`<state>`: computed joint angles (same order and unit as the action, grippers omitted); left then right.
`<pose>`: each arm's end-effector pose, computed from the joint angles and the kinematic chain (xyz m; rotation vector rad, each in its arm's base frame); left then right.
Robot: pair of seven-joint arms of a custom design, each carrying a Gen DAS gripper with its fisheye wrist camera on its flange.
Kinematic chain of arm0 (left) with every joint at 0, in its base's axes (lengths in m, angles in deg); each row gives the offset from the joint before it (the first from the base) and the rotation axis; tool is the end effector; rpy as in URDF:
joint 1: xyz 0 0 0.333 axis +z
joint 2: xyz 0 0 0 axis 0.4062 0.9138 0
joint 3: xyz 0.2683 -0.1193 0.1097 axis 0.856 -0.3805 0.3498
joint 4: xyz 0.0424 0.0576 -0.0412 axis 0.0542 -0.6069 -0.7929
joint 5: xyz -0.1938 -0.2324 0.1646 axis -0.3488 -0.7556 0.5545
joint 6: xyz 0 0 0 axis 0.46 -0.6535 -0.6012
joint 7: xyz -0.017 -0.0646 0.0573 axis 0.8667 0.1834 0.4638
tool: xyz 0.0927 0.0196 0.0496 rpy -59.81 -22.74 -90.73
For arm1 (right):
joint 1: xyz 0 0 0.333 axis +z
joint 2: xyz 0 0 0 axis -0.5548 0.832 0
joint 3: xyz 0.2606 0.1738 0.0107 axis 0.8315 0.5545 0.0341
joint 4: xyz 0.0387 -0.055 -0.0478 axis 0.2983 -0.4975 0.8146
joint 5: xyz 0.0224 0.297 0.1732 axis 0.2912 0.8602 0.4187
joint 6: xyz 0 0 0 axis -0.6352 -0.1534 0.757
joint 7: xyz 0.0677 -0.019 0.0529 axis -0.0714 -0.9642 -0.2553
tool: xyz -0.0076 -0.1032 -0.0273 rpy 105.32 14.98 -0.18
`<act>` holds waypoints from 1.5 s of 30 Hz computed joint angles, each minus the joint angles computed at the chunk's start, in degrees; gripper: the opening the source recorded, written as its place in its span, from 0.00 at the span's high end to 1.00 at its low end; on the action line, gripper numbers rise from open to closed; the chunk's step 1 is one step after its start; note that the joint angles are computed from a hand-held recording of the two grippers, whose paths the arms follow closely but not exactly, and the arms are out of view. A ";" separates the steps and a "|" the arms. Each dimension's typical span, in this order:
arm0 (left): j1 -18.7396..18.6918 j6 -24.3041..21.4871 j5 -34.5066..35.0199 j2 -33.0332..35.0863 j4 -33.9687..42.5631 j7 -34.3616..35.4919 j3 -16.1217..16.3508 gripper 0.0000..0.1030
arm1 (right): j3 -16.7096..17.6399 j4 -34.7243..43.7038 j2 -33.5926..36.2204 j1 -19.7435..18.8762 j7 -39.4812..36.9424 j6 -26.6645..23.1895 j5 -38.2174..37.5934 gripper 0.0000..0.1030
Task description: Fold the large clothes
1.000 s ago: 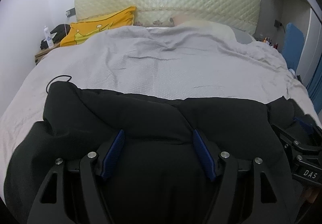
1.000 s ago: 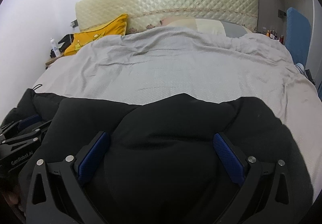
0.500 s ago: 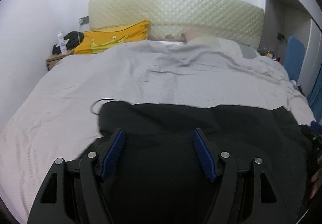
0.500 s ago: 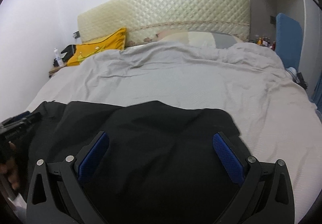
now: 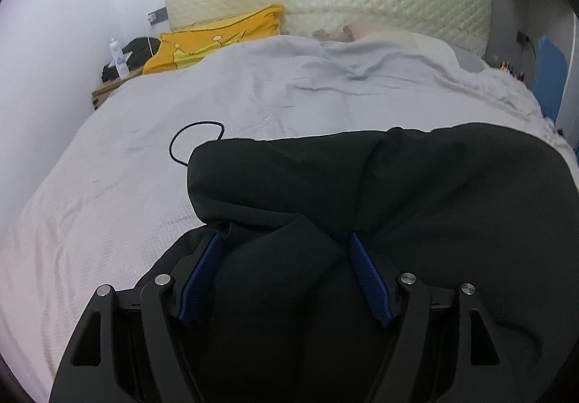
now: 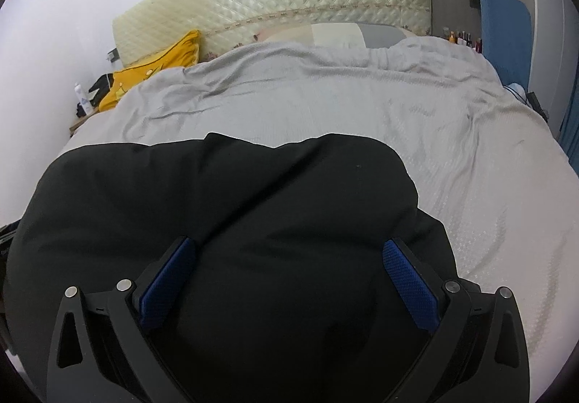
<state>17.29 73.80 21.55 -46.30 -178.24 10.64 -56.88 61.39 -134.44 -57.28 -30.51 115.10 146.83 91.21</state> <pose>0.6465 -0.0890 0.4268 -1.9304 1.4912 -0.4627 0.6868 0.0750 0.4219 -1.8270 1.5462 -0.4252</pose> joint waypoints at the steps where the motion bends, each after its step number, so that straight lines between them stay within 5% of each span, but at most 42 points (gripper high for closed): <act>1: -0.28 -0.35 0.44 0.00 0.25 -0.26 0.21 0.29 | -0.16 -0.36 -0.32 0.05 0.22 -0.19 -0.08 0.00; 7: 0.69 1.55 -1.54 -5.99 -4.43 -2.56 -0.98 0.29 | -1.43 -4.51 -5.69 1.02 0.36 -0.27 -2.07 0.00; 11: 0.58 1.15 0.24 -12.11 -7.24 -3.46 -2.39 0.29 | 1.58 -8.87 -13.54 -1.35 -5.37 0.50 4.13 0.00; 17: 1.71 -1.18 -5.29 -22.17 -9.67 2.59 -7.09 0.29 | -0.08 -14.84 -27.37 0.01 -10.52 -1.69 13.09 0.00; 25: 0.44 -5.61 -7.24 -35.43 -12.58 5.86 -13.16 0.29 | -5.12 -24.69 -45.14 6.89 -16.32 -0.63 16.94 0.00; 36: -0.12 -6.41 -7.88 -51.79 -21.38 1.74 -20.12 0.29 | -12.51 -39.86 -65.35 20.96 -22.76 9.73 19.60 0.00; 45: -0.99 -6.61 -9.11 -55.15 -26.77 1.01 -23.11 0.29 | -12.16 -49.66 -72.44 23.52 -18.62 15.27 14.64 0.00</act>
